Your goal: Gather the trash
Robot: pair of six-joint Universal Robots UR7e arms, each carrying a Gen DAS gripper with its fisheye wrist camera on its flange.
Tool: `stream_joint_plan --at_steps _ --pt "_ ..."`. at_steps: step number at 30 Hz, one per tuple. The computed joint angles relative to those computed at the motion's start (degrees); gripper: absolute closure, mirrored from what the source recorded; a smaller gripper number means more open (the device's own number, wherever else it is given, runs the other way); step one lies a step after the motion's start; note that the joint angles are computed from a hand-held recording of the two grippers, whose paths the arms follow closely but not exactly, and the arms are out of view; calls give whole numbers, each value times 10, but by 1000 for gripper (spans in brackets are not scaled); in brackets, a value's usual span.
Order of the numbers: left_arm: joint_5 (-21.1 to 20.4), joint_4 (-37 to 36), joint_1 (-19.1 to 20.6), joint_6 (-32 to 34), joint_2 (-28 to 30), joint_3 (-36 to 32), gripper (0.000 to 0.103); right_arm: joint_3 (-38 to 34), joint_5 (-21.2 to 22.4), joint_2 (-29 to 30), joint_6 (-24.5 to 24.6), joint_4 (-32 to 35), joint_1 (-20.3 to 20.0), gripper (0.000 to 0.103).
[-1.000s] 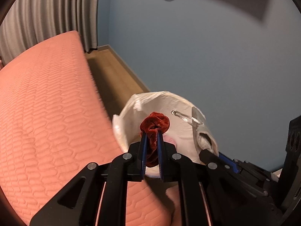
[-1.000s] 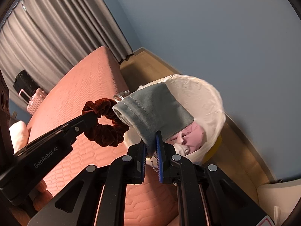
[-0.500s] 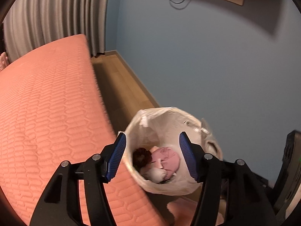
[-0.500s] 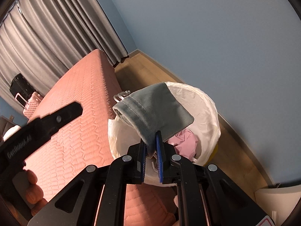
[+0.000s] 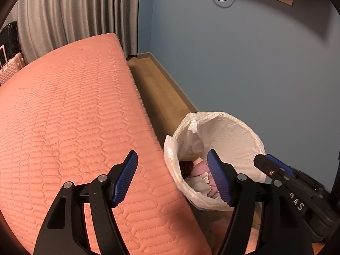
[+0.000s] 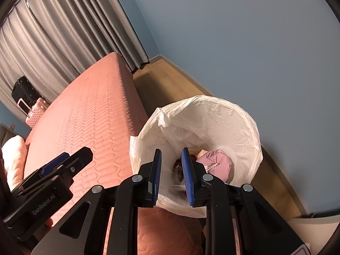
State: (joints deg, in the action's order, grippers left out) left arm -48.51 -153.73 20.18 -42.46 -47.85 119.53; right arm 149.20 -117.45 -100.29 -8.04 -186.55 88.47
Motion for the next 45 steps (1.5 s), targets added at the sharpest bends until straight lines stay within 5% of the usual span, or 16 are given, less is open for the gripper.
stream_joint_plan --at_steps 20,45 --pt "20 62 -43 -72 -52 60 29 25 -145 -8 26 38 118 55" --pt "22 137 -85 -136 -72 81 10 63 -182 -65 43 71 136 39"
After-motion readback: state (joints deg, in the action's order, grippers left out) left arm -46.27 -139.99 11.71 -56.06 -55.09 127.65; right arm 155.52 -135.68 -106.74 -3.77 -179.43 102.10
